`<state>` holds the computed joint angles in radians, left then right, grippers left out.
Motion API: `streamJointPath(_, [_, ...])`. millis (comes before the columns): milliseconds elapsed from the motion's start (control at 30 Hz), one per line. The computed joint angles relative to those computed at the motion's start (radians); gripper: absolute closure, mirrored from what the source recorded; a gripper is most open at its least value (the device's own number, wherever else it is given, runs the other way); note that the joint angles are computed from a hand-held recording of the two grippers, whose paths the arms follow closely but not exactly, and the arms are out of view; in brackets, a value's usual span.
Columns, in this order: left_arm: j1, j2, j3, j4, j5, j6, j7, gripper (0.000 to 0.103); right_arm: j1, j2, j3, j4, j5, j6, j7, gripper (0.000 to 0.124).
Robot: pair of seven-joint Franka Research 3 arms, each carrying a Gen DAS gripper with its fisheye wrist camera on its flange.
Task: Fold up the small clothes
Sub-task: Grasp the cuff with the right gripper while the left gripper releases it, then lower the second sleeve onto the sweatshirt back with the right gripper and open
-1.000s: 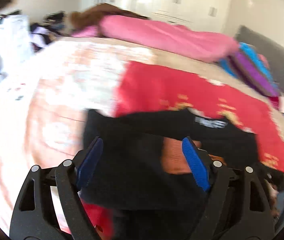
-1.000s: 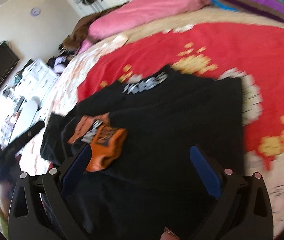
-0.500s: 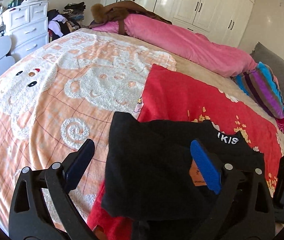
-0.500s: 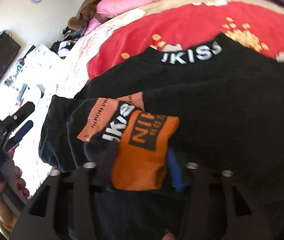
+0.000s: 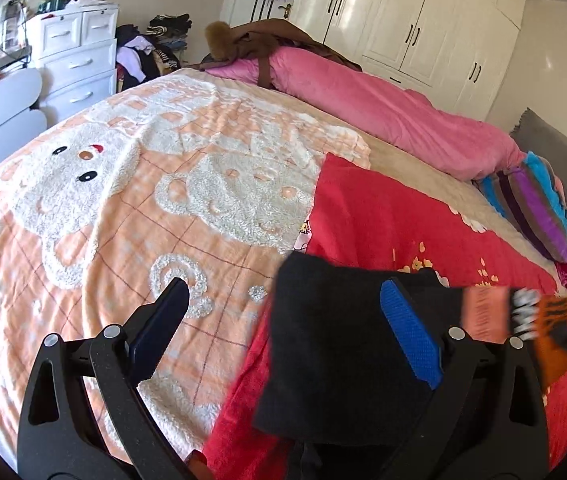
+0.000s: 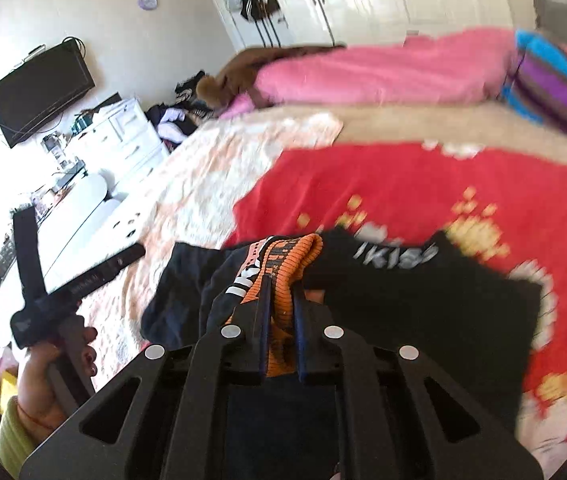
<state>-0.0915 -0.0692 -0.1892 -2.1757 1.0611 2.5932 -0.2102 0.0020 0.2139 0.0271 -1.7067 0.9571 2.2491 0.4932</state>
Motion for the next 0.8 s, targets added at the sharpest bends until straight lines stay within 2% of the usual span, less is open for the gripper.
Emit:
streamJointPath(133, [-0.008,0.023,-0.004,0.023,0.003,0.006,0.028,0.013,-0.015,0.027,-0.024,0.041,-0.06,0.067,0.007,0.115])
streamJointPath(333, [-0.046,0.088,-0.007,0.091,0.02,-0.008,0.09,0.013,-0.058,0.109,-0.036,0.092,-0.16,0.103,0.091,0.115])
streamJointPath(433, [-0.079,0.163,-0.007,0.158,0.011,0.014,0.17,0.013,-0.072,0.131,-0.03,0.084,-0.194,0.138,0.095,0.115])
streamJointPath(600, [-0.156,0.268,0.009,0.264,0.033,0.009,0.31,0.013,-0.078,0.144,-0.017,0.046,-0.224,0.182,0.103,0.115])
streamJointPath(700, [-0.189,0.324,0.02,0.314,-0.016,-0.021,0.412,0.013,-0.071,0.165,-0.018,0.04,-0.262,0.211,0.122,0.115])
streamJointPath(800, [-0.196,0.354,0.022,0.333,-0.14,-0.056,0.521,0.013,-0.067,0.184,-0.018,0.041,-0.301,0.229,0.145,0.115])
